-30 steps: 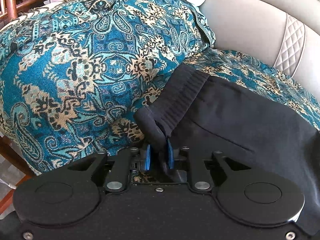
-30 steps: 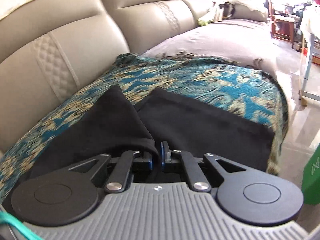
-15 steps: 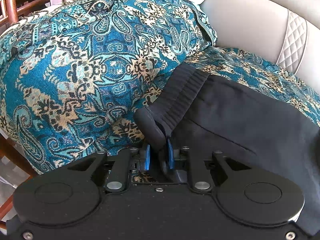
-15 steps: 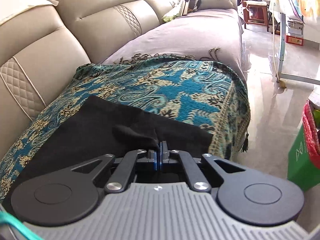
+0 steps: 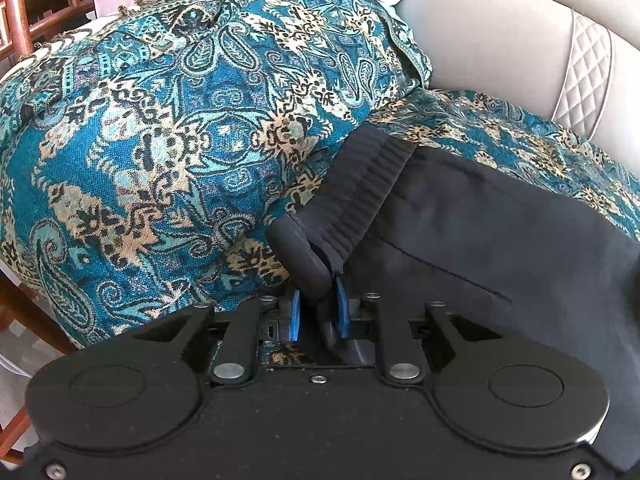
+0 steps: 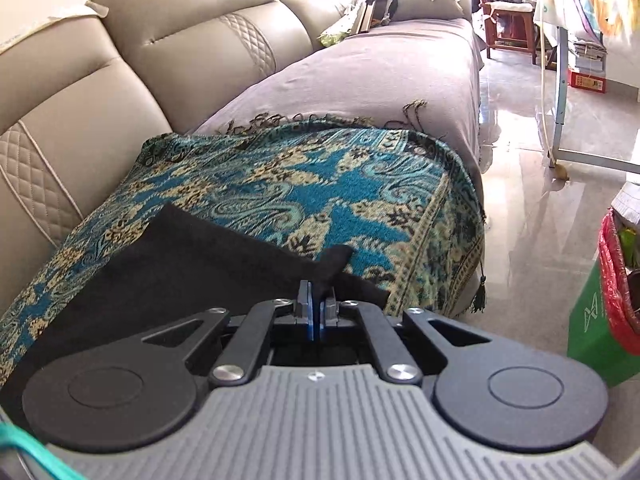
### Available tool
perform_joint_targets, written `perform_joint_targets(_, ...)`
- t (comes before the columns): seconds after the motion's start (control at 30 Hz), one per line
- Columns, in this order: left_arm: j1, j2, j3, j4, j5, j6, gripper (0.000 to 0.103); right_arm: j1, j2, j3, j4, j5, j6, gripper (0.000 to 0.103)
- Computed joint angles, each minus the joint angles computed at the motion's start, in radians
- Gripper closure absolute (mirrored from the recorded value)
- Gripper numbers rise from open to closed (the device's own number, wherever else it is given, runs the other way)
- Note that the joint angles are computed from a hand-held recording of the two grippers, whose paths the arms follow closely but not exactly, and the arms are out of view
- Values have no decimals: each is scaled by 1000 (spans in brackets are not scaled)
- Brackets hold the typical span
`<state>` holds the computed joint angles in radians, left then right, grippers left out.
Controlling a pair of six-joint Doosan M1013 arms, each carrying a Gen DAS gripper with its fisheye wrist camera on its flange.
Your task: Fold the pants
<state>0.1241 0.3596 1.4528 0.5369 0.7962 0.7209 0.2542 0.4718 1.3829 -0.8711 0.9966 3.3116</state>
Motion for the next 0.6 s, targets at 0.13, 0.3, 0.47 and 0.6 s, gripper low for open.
perform_joint_targets(0.13, -2, -2, 2, 6, 0, 6, 83, 0, -6, -1, -13, 27, 43, 90)
perform_joint_targets(0.3, -9, -5, 4, 24, 6, 9, 83, 15, 14, -45, -71, 173, 30, 47)
perform_joint_targets(0.47, -15, -28, 21, 55, -7, -24, 63, 39, 1, -46, -125, 102, 14, 42)
perform_joint_targets(0.6, -34, -59, 53, 138, -52, -19, 57, 77, 15, -79, -173, -29, -111, 33)
